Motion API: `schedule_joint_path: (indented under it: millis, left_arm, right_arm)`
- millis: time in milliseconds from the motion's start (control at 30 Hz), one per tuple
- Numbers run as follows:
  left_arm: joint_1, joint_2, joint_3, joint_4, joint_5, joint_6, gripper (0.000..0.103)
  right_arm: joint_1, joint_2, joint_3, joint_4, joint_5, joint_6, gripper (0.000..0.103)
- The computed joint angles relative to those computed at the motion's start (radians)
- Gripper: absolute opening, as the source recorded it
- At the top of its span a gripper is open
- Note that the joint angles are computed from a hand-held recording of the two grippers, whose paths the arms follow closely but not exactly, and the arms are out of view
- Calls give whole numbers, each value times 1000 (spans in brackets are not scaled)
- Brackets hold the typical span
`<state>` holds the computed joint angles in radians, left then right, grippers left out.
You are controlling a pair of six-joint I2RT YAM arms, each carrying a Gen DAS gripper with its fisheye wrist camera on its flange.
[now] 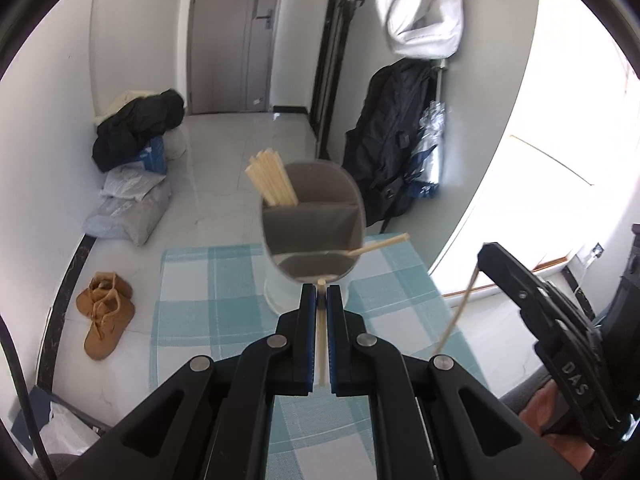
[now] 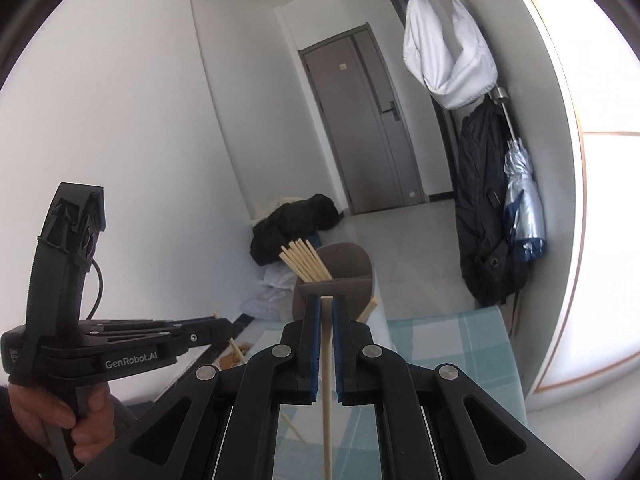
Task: Organize utensils
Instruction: 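Lift both held chopsticks upright and carry them over the white holder, then lower both chopsticks into the holder and open both grippers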
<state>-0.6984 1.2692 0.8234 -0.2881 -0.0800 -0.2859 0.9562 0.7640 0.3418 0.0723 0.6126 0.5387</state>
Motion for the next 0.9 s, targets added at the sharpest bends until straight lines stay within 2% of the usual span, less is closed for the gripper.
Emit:
schedule_joint_path:
  millis: [167,367,633,900]
  left_arm:
    - [-19,-25,56,-38,4,14,1]
    - [-6,-15,170,-99,42,26,1]
    - [59,36,367,-168,94,54,1]
    - [112,170,545,-185,127,102,1]
  right_arm:
    - [-11,-13,44,-36,4,-19,5]
    - [-104,-17,125,-68,-69,-79,5]
    - [-296,45,290,-89,-260,-150,5]
    - [-485,235,491,-20,-463,-258,5]
